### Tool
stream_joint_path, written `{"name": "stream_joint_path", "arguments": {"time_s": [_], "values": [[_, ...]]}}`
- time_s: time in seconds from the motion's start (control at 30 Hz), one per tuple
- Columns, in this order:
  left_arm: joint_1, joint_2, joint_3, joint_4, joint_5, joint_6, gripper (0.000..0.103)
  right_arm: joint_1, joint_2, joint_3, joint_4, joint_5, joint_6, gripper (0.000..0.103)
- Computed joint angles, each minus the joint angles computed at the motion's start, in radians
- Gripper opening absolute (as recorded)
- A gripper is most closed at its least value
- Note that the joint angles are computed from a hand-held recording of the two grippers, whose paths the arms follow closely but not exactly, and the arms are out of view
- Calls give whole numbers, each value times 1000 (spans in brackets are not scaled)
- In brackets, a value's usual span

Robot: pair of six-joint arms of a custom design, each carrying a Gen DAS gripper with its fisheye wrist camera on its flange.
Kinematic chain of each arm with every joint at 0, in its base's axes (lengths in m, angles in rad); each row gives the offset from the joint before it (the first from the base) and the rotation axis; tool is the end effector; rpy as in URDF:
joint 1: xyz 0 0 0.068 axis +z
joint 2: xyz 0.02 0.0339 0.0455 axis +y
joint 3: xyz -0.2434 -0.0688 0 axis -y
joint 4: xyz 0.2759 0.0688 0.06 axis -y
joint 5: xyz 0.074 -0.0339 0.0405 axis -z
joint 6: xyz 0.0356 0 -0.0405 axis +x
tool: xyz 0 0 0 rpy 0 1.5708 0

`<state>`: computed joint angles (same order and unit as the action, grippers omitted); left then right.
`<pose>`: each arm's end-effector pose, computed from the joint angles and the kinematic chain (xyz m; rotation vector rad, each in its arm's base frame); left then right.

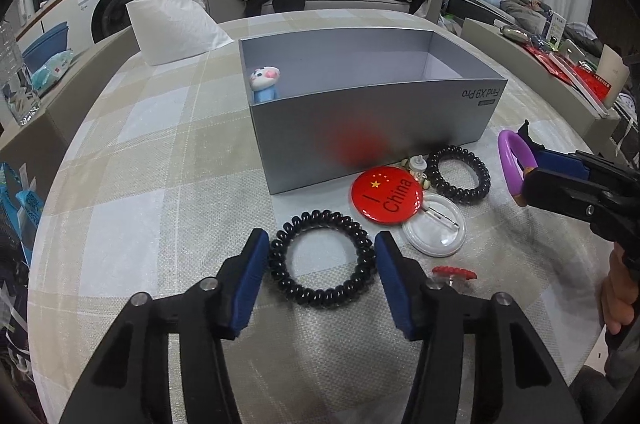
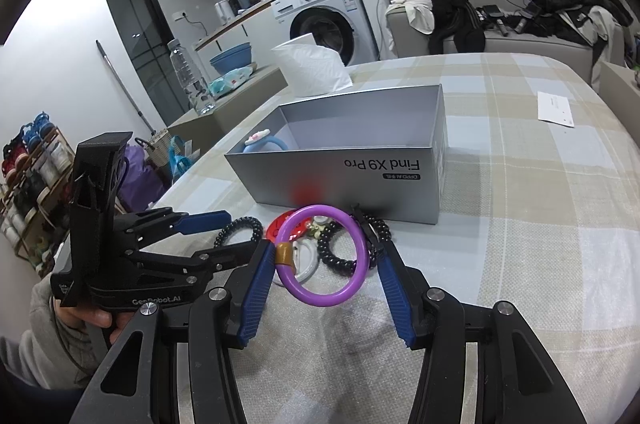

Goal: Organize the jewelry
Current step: 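Grasp the black bead bracelet with the left tool while the right tool holds the purple bangle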

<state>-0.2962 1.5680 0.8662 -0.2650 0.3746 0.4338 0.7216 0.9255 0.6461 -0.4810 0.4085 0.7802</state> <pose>0.3114 -0.1087 0.1364 1.0242 2.2693 -0.4167 0.1840 0.1431 0.2160 0.2677 2.2598 0.3201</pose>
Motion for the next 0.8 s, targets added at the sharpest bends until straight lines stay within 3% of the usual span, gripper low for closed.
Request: {"name": "stream_joint_path", "arguments": {"time_s": [0.17, 0.8], "values": [[1, -8, -9, 6, 0, 15, 41, 0, 0, 0, 0, 0, 0, 52], [12, -37, -20, 9, 37, 5, 38, -1, -7, -7, 6, -4, 0, 53]]}}
